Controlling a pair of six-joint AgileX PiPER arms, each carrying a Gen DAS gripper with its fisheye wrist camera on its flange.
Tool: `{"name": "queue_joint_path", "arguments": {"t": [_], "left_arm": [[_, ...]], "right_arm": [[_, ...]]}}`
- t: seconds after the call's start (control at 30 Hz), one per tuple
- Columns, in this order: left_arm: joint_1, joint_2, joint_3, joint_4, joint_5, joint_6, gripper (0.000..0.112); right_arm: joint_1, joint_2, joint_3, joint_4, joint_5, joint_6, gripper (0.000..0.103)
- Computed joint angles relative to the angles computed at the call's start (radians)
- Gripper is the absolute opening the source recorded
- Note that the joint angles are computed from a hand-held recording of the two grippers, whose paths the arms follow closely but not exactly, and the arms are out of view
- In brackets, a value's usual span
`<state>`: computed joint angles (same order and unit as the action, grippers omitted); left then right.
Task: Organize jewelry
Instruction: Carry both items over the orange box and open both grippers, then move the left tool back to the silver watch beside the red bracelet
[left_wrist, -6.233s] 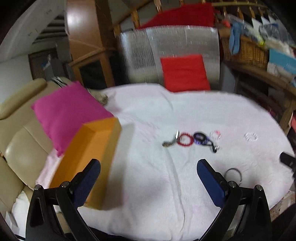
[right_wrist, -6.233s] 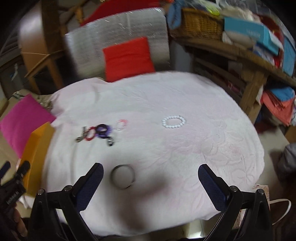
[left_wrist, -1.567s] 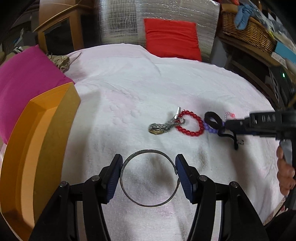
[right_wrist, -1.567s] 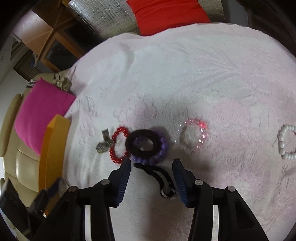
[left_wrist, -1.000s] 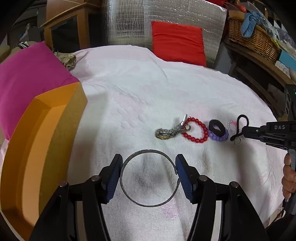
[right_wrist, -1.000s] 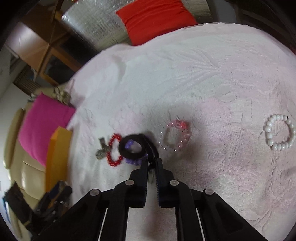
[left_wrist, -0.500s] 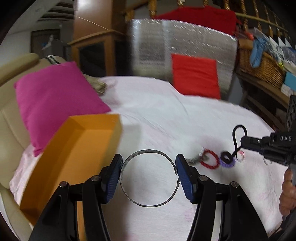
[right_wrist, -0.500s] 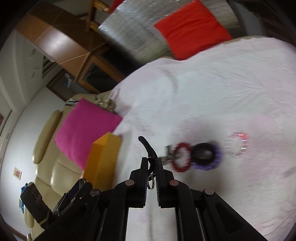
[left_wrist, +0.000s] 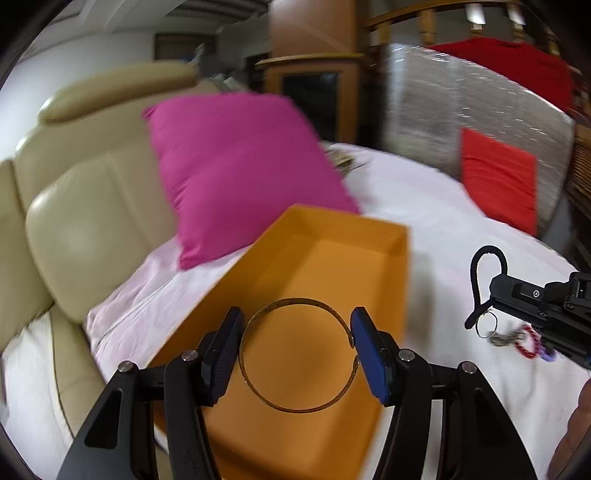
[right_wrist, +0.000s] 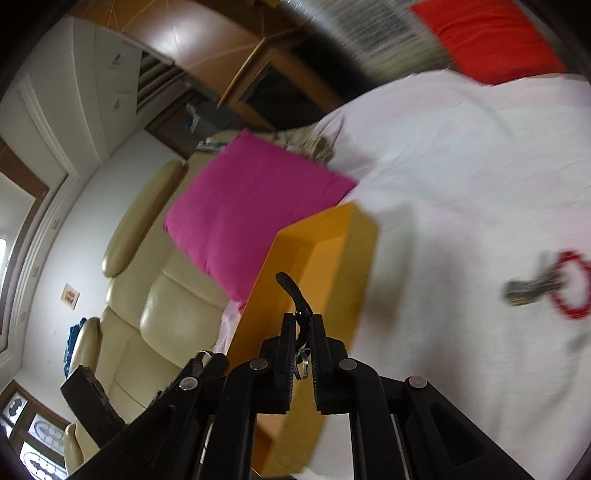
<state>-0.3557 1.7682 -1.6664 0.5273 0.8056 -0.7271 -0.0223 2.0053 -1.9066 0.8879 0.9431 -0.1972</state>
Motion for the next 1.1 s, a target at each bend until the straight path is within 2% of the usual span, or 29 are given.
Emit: {"name": "queue_joint_path", "arguments": {"t": [0.2,0.5,0.57,0.6,0.63,0.67,0.7,0.77,0.9,1.1], "left_arm": [[0.088,0.03,-0.011,-0.085,0.039,0.023,0.061],[0.09,0.07,-0.049,-0.09,0.096,0.018,0.062],[0.071,0.068,-0.047,-0.038,0.108,-0.013,0.062],[0.067,0.07,-0.051,-0.023,0.114,-0.02,0.068],[0.058,0.068,-0.047,0.002,0.117,-0.042,0.073],[0.053,0.064,-0.042,0.021,0.115,-0.061,0.073],[0.051,0.064,-0.041,0.032,0.115,-0.07,0.074],[0.038,0.066,-0.041,0.068,0.12,-0.094,0.074],[0.023,0.067,-0.044,0.092,0.114,-0.119,0.074],[-0.048,0.08,-0.067,0.208,0.127,-0.182,0.074]], "right_arm": [[0.107,0.153,-0.177,-0.067,-0.028,0.145,0.009],[0.162,0.325,-0.461,-0.256,0.083,0.385,0.01],[0.154,0.344,-0.511,-0.26,0.12,0.41,0.013],[0.15,0.351,-0.533,-0.265,0.131,0.42,0.022],[0.144,0.337,-0.516,-0.262,0.126,0.414,0.04],[0.137,0.313,-0.48,-0.251,0.106,0.397,0.051],[0.131,0.267,-0.403,-0.237,0.057,0.369,0.067],[0.12,0.204,-0.313,-0.237,-0.001,0.331,0.068],[0.074,0.128,-0.237,-0.262,0.004,0.288,0.068],[-0.046,-0.015,-0.083,-0.275,-0.003,0.219,0.068]]}}
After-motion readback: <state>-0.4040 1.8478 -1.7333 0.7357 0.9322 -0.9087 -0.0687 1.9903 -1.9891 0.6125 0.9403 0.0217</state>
